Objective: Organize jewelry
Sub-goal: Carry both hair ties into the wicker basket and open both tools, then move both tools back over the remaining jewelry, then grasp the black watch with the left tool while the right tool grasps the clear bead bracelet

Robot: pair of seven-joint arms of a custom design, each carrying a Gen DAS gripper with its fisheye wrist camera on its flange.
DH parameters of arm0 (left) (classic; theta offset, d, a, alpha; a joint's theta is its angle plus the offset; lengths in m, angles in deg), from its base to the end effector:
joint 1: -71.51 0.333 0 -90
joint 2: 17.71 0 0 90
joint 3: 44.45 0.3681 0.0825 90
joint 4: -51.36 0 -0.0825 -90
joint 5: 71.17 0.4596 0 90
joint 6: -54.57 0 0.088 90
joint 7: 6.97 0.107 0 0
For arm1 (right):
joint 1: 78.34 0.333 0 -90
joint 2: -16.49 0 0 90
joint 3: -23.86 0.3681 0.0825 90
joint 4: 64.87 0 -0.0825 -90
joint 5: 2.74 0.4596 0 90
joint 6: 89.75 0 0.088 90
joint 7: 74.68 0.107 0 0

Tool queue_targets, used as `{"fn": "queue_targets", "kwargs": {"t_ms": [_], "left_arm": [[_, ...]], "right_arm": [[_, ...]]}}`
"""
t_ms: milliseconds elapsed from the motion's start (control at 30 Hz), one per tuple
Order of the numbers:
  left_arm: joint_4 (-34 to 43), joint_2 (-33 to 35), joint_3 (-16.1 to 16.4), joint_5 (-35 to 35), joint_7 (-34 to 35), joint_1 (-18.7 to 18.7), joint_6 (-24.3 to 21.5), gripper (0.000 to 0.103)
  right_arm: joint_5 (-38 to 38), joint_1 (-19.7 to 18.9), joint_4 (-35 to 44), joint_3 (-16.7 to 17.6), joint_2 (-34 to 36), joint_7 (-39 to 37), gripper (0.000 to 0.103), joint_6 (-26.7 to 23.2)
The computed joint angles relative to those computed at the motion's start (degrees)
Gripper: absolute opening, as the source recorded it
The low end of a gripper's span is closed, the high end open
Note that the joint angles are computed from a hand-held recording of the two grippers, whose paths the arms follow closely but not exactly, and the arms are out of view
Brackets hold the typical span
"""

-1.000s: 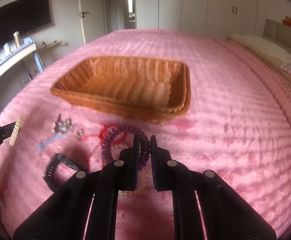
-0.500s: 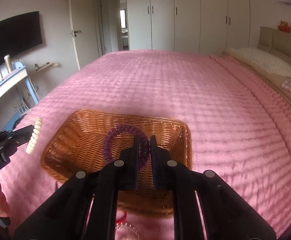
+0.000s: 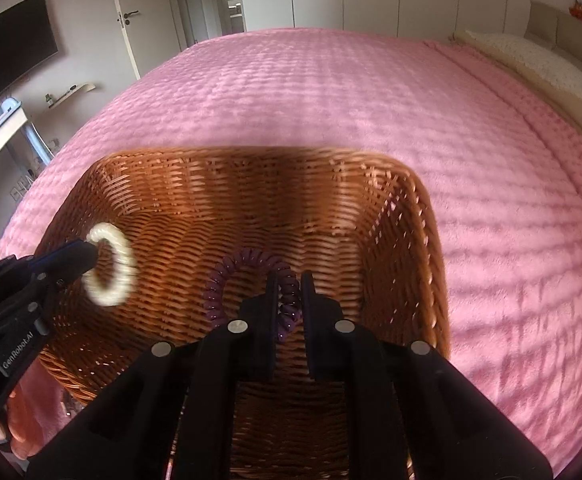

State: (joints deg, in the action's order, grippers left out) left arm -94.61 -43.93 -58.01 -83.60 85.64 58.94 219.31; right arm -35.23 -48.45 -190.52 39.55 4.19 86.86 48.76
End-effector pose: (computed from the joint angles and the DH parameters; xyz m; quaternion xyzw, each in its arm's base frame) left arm 0.4424 -0.2125 0.5234 -0.5362 0.7539 -0.3247 0.1967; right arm 0.4046 0.4211 0.5404 -0.6364 0.7006 -0.1995 0.2537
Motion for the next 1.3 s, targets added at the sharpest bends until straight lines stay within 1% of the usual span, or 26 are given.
{"fn": "queue_targets", "kwargs": {"t_ms": [33, 67, 100, 133, 167, 200, 233, 267, 300, 367, 467, 500, 567, 600, 633, 767, 833, 867, 900, 933, 967, 1033, 1067, 1133, 1233, 1300], "left_arm": [[-0.5, -0.7, -0.7, 0.6, -0.7, 0.8, 0.4, 0.038], [-1.3, -1.7, -0.6, 0.6, -0.8, 0.7, 1.4, 0.040], [-1.9, -2.7, 0.5, -0.2, 0.1, -0.5, 1.8, 0.041], [-2.5, -3.8, 2.1, -1.4, 1.3, -2.1, 1.8, 0.041], [-3.4, -5.6, 3.7, -2.9, 2.7, -3.9, 1.8, 0.041], [-4.2, -7.4, 4.7, -4.0, 3.8, -5.0, 1.7, 0.041], [-5.0, -9.3, 5.3, -4.9, 4.7, -5.7, 1.6, 0.041], [-6.0, -11.7, 5.8, -5.6, 5.5, -6.4, 1.3, 0.041], [-6.9, -14.0, 6.3, -6.4, 6.2, -7.0, 1.0, 0.042], [-8.9, -19.1, 7.3, -8.3, 7.1, -8.6, 0.0, 0.044], [-11.8, -26.4, 7.8, -10.4, 7.5, -9.9, -2.3, 0.045], [-13.0, -28.9, 7.9, -11.0, 7.5, -10.4, -3.1, 0.045], [-15.9, -34.3, 8.0, -12.4, 7.2, -11.4, -5.0, 0.046], [-17.0, -36.4, 7.9, -12.9, 6.9, -11.7, -5.7, 0.046], [-18.2, -38.3, 7.7, -13.3, 6.6, -11.9, -6.4, 0.046], [-22.7, -43.9, 6.8, -14.7, 4.9, -13.3, -8.6, 0.046], [-24.3, -45.0, 6.4, -15.0, 3.9, -13.9, -9.6, 0.046], [-25.0, -45.1, 6.2, -15.3, 3.3, -14.2, -9.9, 0.046], [-25.5, -45.1, 5.8, -15.4, 2.8, -14.6, -10.4, 0.046], [-25.9, -44.6, 5.8, -15.3, 2.6, -14.8, -10.6, 0.046], [-26.2, -43.8, 5.2, -15.1, 2.2, -14.9, -10.7, 0.046], [-26.7, -42.1, 4.9, -14.9, 1.7, -15.5, -10.6, 0.046], [-27.0, -41.2, 5.3, -15.0, 1.8, -15.9, -10.4, 0.046], [-27.7, -40.6, 6.0, -15.5, 1.9, -16.9, -10.0, 0.046], [-27.9, -39.2, 6.0, -15.4, 1.6, -17.2, -9.6, 0.045], [-27.5, -38.0, 6.6, -15.6, 2.0, -17.6, -9.4, 0.044]], "right_arm": [[2.2, 0.4, -0.5, -0.6, -0.3, -0.7, 0.010, 1.1], [3.5, 0.5, -1.1, -0.9, -0.7, -1.0, 0.010, 2.1], [4.3, 0.5, -1.7, -1.1, -1.3, -1.0, 0.011, 3.2], [3.7, 0.3, -1.9, -0.5, -2.2, -0.3, 0.013, 2.4], [3.0, 0.1, -1.8, 0.1, -2.9, 0.2, 0.017, 1.2], [2.3, 0.1, -2.2, 0.6, -4.0, 0.7, 0.022, 0.9], [2.0, 0.1, -2.7, 0.9, -5.2, 1.0, 0.024, 1.1], [1.8, 0.1, -3.0, 1.2, -6.0, 1.3, 0.030, 1.3], [1.8, 0.2, -3.8, 1.5, -7.4, 1.7, 0.039, 1.8], [0.8, 0.1, -5.7, 2.9, -11.0, 3.8, 0.050, 2.4], [-0.6, 0.3, -8.8, 5.5, -16.6, 6.7, 0.050, 3.2], [-1.2, 0.3, -9.6, 6.8, -18.2, 7.6, 0.050, 2.7], [-2.6, 0.1, -10.4, 9.1, -20.4, 8.8, 0.050, 0.7], [-4.0, -0.1, -10.9, 11.2, -21.9, 9.9, 0.050, -1.3], [-5.1, -0.2, -11.3, 12.3, -22.8, 10.8, 0.050, -2.4], [-8.2, 0.5, -14.4, 15.8, -26.3, 15.0, 0.050, -4.3], [-7.6, 1.8, -15.7, 15.4, -25.8, 16.1, 0.050, -3.9], [-7.0, 2.4, -16.0, 15.2, -25.1, 16.2, 0.048, -4.3], [-6.4, 3.0, -16.4, 14.8, -24.6, 16.2, 0.044, -4.7], [-6.0, 3.5, -16.7, 14.3, -24.1, 16.3, 0.041, -4.6], [-5.3, 4.2, -17.2, 13.4, -23.5, 16.2, 0.036, -4.0], [-4.1, 5.2, -18.6, 12.0, -22.7, 16.8, 0.036, -2.2], [-3.9, 5.4, -19.1, 11.8, -22.3, 17.1, 0.036, -1.6], [-3.5, 5.8, -19.2, 11.5, -21.3, 16.9, 0.035, -1.7], [-3.6, 6.2, -18.2, 11.3, -19.5, 15.7, 0.035, -2.6], [-2.9, 6.7, -17.8, 10.7, -18.4, 15.1, 0.028, -3.2]]}}
